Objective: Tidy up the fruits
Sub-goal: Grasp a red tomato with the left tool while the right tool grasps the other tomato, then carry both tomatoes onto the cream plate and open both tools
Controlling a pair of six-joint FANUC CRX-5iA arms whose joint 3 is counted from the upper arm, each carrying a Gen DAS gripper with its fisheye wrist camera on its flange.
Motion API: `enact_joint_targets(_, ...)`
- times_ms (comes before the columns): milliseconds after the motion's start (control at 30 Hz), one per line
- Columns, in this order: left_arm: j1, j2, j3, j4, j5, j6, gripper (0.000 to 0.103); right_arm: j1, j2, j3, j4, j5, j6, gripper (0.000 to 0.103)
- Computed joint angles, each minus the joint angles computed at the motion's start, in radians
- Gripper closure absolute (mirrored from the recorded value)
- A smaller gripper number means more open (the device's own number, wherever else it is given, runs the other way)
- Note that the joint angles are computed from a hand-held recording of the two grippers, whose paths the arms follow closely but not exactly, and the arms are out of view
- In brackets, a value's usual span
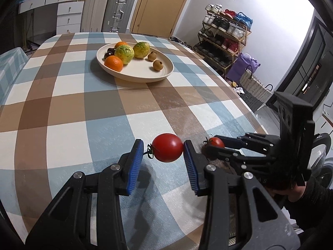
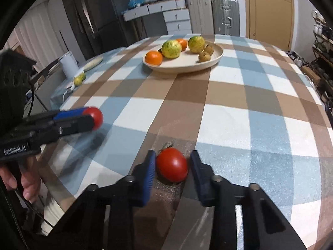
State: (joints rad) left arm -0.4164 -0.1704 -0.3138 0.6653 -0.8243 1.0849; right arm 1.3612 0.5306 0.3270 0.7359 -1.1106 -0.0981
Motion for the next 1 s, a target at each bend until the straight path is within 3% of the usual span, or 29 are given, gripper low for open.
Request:
enact_joint_targets(500, -0.02, 0.11, 0.141, -0.016, 0.037, 0.029, 0.066, -0.043, -0.085, -0.138, 0.162, 0.118, -0.142, 0.074)
enact_joint_targets(800, -0.027, 0.28, 0.361, -0.071, 0.017, 0.135, 0.066, -0.13, -0.122, -0.162, 0.278, 0.174, -0.148, 0.074)
enact_joint_targets(900, -0.034, 0.34, 0.45, -0.112, -0.002, 0.169, 0.075, -0.16, -0.122, -0.151, 0.286, 0.2, -0.132, 0.074)
enact_joint_targets(1000, -0.043, 0.401, 0.533, -0.149, -0.017, 0.194, 0.075, -0.197, -0.115, -0.129, 0.273, 0.229, -0.101, 0.074)
